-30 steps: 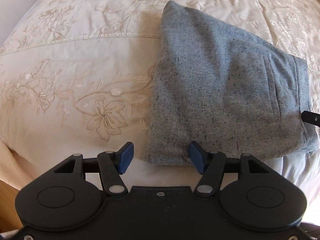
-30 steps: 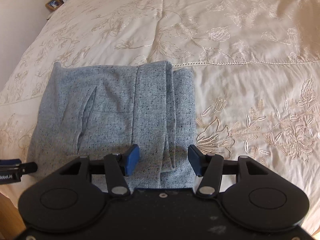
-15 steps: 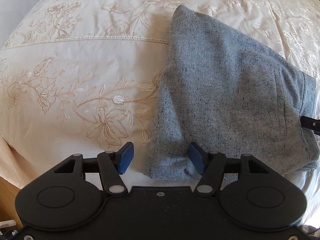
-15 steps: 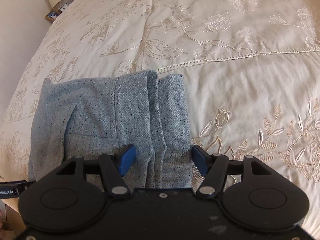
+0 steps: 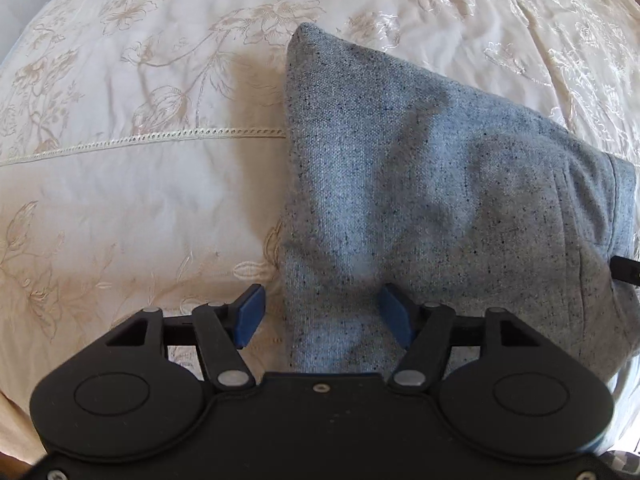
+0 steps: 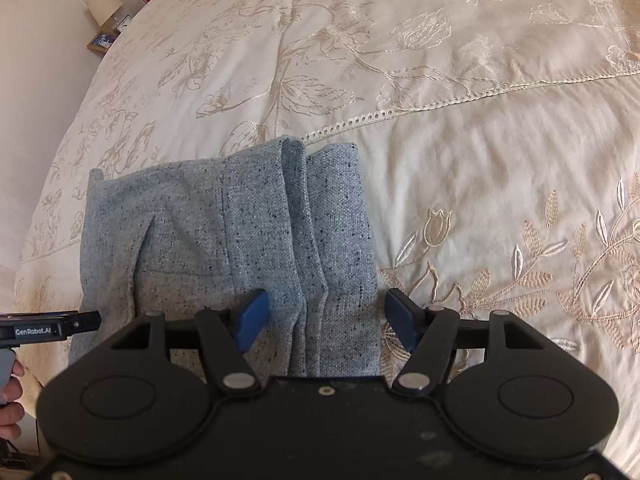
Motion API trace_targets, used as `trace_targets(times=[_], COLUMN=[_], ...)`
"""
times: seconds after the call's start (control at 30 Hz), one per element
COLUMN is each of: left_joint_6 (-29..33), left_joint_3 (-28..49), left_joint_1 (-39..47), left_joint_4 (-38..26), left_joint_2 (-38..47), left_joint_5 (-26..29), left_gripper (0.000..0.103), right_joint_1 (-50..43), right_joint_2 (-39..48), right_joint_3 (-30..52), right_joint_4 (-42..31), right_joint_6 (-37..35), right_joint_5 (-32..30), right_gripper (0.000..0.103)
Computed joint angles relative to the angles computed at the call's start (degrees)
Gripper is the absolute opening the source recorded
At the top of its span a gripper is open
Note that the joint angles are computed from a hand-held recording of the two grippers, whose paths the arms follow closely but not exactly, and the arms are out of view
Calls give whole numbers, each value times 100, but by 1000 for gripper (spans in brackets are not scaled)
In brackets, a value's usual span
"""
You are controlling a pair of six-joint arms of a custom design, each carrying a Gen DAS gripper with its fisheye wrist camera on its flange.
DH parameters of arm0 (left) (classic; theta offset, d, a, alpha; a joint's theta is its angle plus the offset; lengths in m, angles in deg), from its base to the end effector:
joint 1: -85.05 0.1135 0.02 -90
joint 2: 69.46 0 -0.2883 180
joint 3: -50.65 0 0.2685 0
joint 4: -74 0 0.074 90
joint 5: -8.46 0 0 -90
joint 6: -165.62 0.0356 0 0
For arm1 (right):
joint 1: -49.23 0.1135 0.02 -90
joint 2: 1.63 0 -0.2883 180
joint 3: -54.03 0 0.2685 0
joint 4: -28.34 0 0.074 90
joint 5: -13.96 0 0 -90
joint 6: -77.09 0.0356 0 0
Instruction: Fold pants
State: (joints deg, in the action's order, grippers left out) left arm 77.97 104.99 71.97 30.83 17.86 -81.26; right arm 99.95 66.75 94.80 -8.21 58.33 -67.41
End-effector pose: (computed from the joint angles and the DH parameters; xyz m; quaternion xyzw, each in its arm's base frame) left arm 0.2513 -0.0586 0.1489 0.1336 0.9837 -0.0137 0.1198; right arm 0.1303 0.1509 0.1588 0.1897 0.9534 0.1594 0.1723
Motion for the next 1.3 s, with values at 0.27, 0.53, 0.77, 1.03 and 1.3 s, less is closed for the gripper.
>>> trace_targets(times=[0.27,0.53,0.77,1.03,1.3], left_joint_6=[-6,-490,-454,-202,-275], left_joint_3=[185,55,137,368,312], left_joint_1=[391,57,269,559,288], left_joint_4=[196,308,219,100,-129], left_joint_2=[497,502,680,848,-30], left_joint_5=[426,104,400,754,817], left_gripper=[88,100,100,88,18], right_joint_1=[-279,-346,-861,-1708,-671], right_joint_2=[918,779,988,767,854], right_joint_3=[929,567,811,159,1132], right_joint_4=[-756,-209,-396,572,-369], right_joint_6=[84,1249,680,1084,506], right_joint_5=[-239,-233,-909,-2141,-944], right_gripper=[70,72,73,73,23])
